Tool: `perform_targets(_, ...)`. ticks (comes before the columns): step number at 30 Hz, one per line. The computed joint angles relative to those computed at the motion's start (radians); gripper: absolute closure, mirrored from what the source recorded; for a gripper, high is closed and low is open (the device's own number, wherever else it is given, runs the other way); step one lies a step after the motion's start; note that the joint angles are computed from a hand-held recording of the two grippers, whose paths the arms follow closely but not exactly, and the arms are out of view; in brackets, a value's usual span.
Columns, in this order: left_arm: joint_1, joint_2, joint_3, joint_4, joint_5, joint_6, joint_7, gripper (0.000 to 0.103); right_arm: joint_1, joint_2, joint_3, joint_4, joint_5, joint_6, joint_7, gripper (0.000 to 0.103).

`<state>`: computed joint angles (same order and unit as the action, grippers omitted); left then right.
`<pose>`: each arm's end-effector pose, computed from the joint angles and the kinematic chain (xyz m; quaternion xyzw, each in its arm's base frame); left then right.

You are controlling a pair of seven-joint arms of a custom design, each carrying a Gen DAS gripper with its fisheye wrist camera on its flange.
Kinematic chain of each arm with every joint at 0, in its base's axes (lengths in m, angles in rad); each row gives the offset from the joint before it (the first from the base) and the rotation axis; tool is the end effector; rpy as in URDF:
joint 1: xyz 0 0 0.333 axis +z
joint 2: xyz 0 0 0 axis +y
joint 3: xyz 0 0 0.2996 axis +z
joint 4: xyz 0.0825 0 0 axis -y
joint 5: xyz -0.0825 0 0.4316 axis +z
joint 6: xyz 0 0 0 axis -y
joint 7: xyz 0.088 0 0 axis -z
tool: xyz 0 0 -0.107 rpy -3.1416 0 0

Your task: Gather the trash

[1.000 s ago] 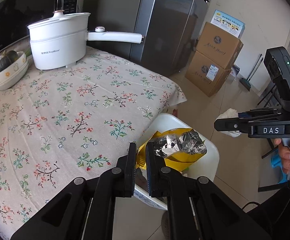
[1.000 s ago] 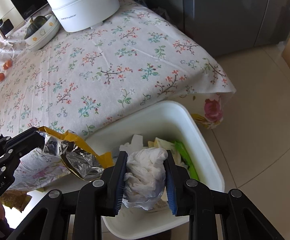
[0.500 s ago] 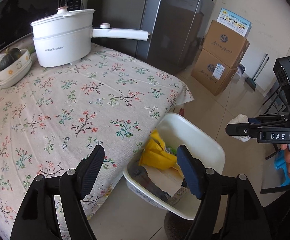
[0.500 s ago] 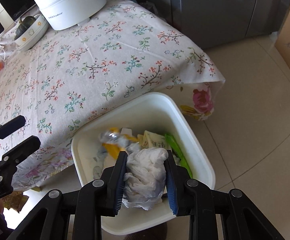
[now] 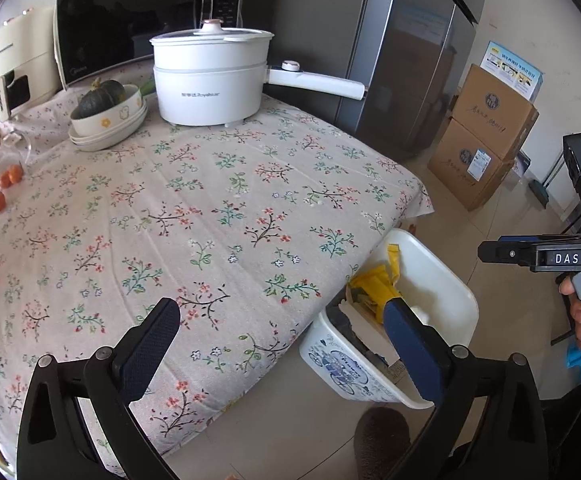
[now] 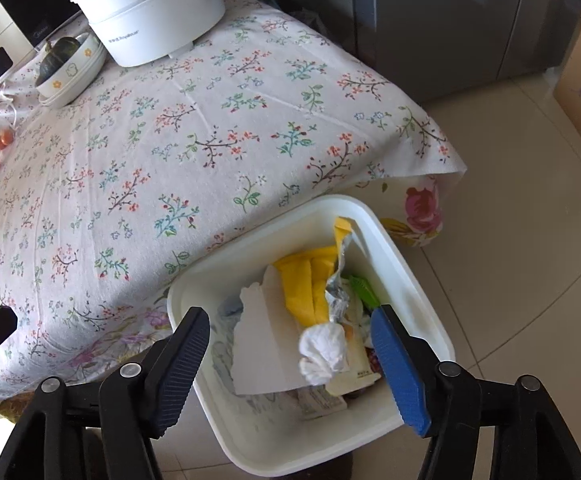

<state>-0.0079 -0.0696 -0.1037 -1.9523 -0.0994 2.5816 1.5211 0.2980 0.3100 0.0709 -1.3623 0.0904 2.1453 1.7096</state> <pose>0.6299 -0.0703 0.5581 -0.6643 0.6638 -0.2836 0.1942 0.6866 0.2612 0.5771 -0.7486 0.6180 -0.0733 0.2287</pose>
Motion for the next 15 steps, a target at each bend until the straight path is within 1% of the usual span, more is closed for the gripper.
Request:
perform_targets(3, 0.018, -0.063, -0.007, -0.055, 0.111, 0.018, -0.108, 0.001, 0.022, -0.040, 0.000, -0.044, -0.044, 0.044, 0.014, 0.027)
perform_targets(5, 0.032, -0.109, -0.010, -0.092, 0.158, 0.022, -0.176, 0.001, 0.040, -0.077, 0.001, -0.088, -0.089, 0.088, 0.024, 0.027)
perform_targets(8, 0.056, -0.177, -0.016, -0.143, 0.221, 0.011, -0.264, 0.001, 0.057, -0.142, 0.015, -0.171, -0.115, 0.174, 0.021, 0.026)
perform_targets(10, 0.069, -0.222, -0.020, -0.175, 0.250, 0.003, -0.314, 0.001, 0.066, -0.189, 0.025, -0.231, -0.109, 0.233, 0.032, 0.024)
perform_targets(12, 0.082, -0.267, -0.025, -0.205, 0.273, -0.013, -0.360, 0.001, 0.078, -0.234, 0.035, -0.289, -0.128, 0.291, 0.049, 0.014)
perform_targets(13, 0.090, -0.291, -0.029, -0.219, 0.288, -0.024, -0.381, 0.001, 0.084, -0.258, 0.040, -0.320, -0.143, 0.328, 0.058, 0.013)
perform_targets(15, 0.111, -0.341, -0.047, -0.253, 0.336, -0.034, -0.432, 0.001, 0.096, -0.297, 0.050, -0.373, -0.185, 0.400, 0.084, 0.007)
